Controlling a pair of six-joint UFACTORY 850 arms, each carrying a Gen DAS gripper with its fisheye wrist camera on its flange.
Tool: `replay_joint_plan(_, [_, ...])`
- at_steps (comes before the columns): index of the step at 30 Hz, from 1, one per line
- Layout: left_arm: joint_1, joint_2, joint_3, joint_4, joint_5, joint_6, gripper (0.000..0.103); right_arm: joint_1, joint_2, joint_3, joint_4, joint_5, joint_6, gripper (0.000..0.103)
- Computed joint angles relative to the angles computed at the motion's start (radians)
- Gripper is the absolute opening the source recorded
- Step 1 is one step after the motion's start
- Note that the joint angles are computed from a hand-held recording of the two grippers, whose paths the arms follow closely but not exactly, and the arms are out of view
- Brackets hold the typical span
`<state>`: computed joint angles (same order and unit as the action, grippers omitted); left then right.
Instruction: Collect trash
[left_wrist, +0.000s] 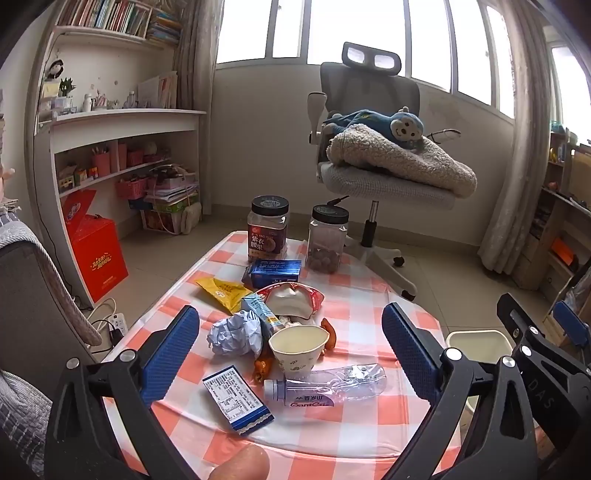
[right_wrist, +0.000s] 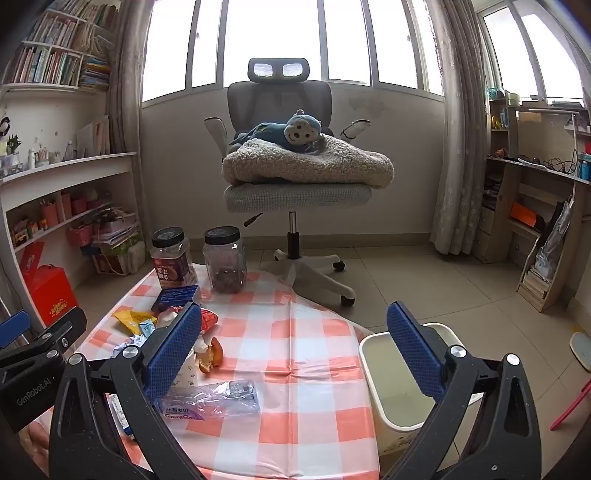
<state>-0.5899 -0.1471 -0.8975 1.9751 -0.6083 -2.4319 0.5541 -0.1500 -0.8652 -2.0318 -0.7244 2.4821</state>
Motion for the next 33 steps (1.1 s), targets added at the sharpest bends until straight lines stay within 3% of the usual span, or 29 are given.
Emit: replay_joint_plan(33, [0.013, -0.017, 0.001, -0.012, 0.023, -0.009, 0.096, -0.004, -0.001, 0.000, -0.006, 0.006, 0.004, 0.096])
